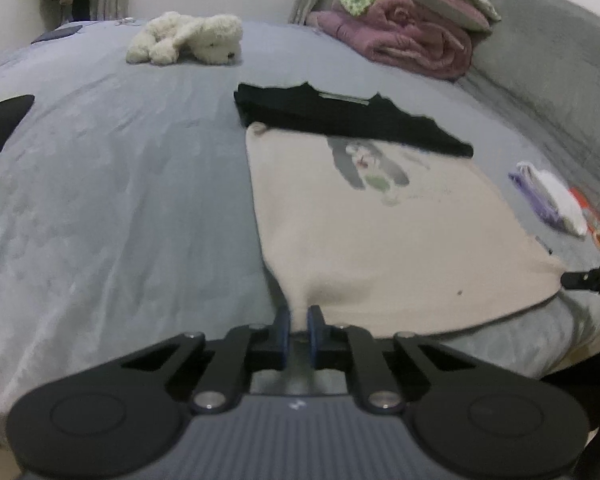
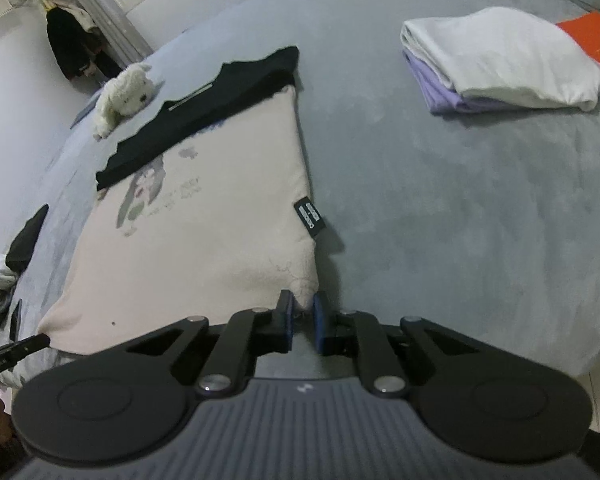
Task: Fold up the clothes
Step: 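Lift the cream hem with both grippers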
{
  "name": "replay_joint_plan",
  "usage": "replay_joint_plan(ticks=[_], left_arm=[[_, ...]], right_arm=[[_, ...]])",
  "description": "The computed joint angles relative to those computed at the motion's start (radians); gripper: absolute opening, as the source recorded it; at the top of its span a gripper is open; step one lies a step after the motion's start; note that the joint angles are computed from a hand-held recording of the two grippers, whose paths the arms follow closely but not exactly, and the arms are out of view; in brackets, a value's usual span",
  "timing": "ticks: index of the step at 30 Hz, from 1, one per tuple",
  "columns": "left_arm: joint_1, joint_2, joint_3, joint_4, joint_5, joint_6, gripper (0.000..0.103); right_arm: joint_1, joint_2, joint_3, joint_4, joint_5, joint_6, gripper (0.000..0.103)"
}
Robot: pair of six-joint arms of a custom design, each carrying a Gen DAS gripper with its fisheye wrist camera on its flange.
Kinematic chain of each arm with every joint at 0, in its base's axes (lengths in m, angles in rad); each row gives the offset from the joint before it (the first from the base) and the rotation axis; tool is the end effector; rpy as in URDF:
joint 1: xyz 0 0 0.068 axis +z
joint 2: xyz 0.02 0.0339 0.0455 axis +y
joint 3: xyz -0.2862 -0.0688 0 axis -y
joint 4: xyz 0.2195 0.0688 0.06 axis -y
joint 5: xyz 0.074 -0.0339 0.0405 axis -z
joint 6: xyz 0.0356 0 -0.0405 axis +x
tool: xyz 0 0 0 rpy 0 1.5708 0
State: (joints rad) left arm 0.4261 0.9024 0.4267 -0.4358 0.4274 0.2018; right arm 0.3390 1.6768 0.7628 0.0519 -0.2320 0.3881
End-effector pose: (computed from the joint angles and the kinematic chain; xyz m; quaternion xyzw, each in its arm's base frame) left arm 0.1249 0.0405 0.2068 -0.0353 0.9265 -0.0932 0.3628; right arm 0.2826 0.1083 0.1784 -0.0173 0.9323 0.2240 0.2835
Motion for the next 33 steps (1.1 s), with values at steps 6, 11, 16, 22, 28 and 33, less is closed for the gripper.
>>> replay_joint_plan(ticks=[6, 11, 16, 22, 28, 33], left_arm=[[-0.038, -0.008, 0.017, -0.020, -0.036, 0.000, 0.009], [-0.098, -0.014, 0.019, -0.047, -0.115, 0.035, 0.008], [-0.113, -0.039, 0.071, -0.128, -0.142, 0.095, 0.008], [-0.184, 0.015, 0.038, -0.065, -0.222, 0.041, 0.008], [-0.280, 0.022, -0.001, -0.023, -0.313, -0.052, 0.008], [-0.315, 0.001, -0.016, -0.018, -0.348, -0.085, 0.008]], right_arm=[[0.013, -0.059, -0.044, 0.053, 0.037, 0.050, 0.011], [0.037, -0.103, -0.068, 0.030, 0.061, 0.063, 0.010], [0.045, -0.167, -0.080, 0.015, 0.084, 0.071, 0.008], [0.059, -0.114, -0.034, -0.019, 0.128, 0.058, 0.008], [0.053, -0.114, -0.044, -0.036, 0.126, 0.042, 0.009], [0.085, -0.107, -0.030, -0.057, 0.167, 0.043, 0.008]])
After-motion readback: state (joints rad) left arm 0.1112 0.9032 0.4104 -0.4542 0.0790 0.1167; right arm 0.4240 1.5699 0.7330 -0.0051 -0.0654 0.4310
